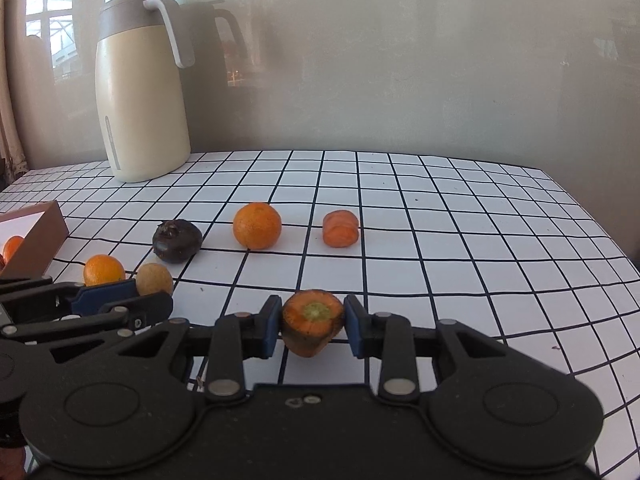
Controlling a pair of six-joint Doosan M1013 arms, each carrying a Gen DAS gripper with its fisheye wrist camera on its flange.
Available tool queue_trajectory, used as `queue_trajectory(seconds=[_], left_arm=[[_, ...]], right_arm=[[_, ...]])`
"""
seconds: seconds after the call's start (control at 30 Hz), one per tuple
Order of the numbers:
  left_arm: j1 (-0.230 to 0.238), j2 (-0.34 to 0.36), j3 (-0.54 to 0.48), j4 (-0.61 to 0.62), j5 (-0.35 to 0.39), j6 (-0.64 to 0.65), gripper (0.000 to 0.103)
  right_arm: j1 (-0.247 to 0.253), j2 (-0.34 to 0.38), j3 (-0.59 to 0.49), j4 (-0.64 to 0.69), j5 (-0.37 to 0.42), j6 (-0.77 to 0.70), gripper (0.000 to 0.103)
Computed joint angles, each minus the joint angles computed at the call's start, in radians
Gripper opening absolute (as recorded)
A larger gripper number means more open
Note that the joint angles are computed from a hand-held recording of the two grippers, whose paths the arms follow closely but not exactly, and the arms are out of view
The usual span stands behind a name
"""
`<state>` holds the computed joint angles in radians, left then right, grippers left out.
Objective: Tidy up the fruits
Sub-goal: 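Lift both held fruits and carry them over the cardboard tray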
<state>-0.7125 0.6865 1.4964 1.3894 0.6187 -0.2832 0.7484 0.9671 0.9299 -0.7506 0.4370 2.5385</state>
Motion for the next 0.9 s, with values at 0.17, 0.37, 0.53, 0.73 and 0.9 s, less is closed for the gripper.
queue_trajectory(seconds=[0.17,0.37,0.53,0.73,0.9], left_arm=[[0.012,0.000,-0.002,-0.046,-0.026,0.010,0.022],[0.013,0.012,-0.025,-0.067,-0.004,0.040,0.022],[0.016,0.023,-0.044,-0.079,0.009,0.045,0.037],[0.020,0.033,-0.059,-0.048,0.016,0.018,0.041],[0.012,0.033,-0.053,-0.008,0.029,-0.005,0.025]], right_arm=[[0.001,0.000,0.000,-0.008,-0.002,0.005,0.025],[0.000,0.000,-0.001,0.009,-0.004,-0.015,0.025],[-0.002,0.004,-0.007,0.036,0.002,-0.043,0.025],[-0.002,0.009,-0.016,0.050,0.004,-0.057,0.025],[-0.003,0.007,-0.013,0.036,0.002,-0.039,0.025]])
